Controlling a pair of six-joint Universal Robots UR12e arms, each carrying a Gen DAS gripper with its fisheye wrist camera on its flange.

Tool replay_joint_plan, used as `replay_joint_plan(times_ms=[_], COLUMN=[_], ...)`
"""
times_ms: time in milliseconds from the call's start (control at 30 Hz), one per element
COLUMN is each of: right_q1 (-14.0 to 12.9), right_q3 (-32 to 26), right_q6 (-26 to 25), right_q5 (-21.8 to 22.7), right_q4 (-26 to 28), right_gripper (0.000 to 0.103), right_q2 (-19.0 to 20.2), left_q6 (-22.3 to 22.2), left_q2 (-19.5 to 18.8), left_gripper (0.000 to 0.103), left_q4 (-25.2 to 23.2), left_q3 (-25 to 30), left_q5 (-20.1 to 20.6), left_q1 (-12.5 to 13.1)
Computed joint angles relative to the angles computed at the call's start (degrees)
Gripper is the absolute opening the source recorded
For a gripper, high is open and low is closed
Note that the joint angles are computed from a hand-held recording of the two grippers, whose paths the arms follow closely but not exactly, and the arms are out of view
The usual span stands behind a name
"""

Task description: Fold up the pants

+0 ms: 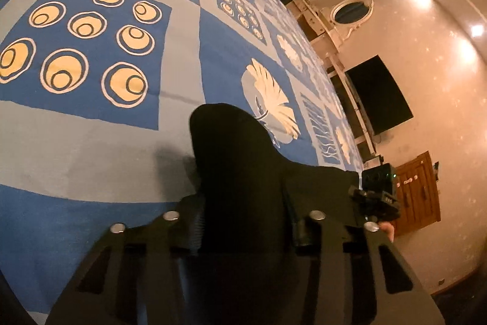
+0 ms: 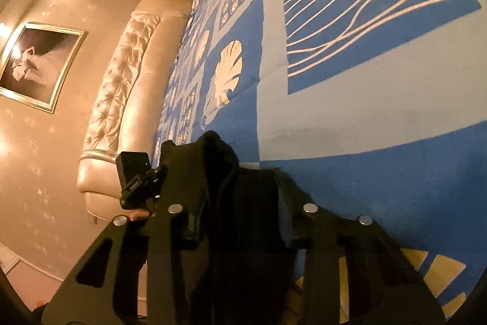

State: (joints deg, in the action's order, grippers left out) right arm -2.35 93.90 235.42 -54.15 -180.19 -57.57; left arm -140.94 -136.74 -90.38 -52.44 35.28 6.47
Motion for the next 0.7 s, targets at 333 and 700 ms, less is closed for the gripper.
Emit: replay_joint_plan(times_ms=[333,700], right_q1=[1.27,1.41], right_q3=[-2.13,-5.06], right_q6=[-4.43,-5.22], right_q5=[-5.6,-7.23], right_q4=[4.18,4.77], right_gripper=[0.033,0.033], right_q2=[-0.27,1.31], left_q6=[-2.71,-7.12], left_q2=[0.35,-1.98], left_gripper=[0.03,0.03], left_q4=[6.24,8.51], left_q3=[-0.9,2.26], left_q5=[0.6,-0.23], left_q1=[-0.18,-0.32])
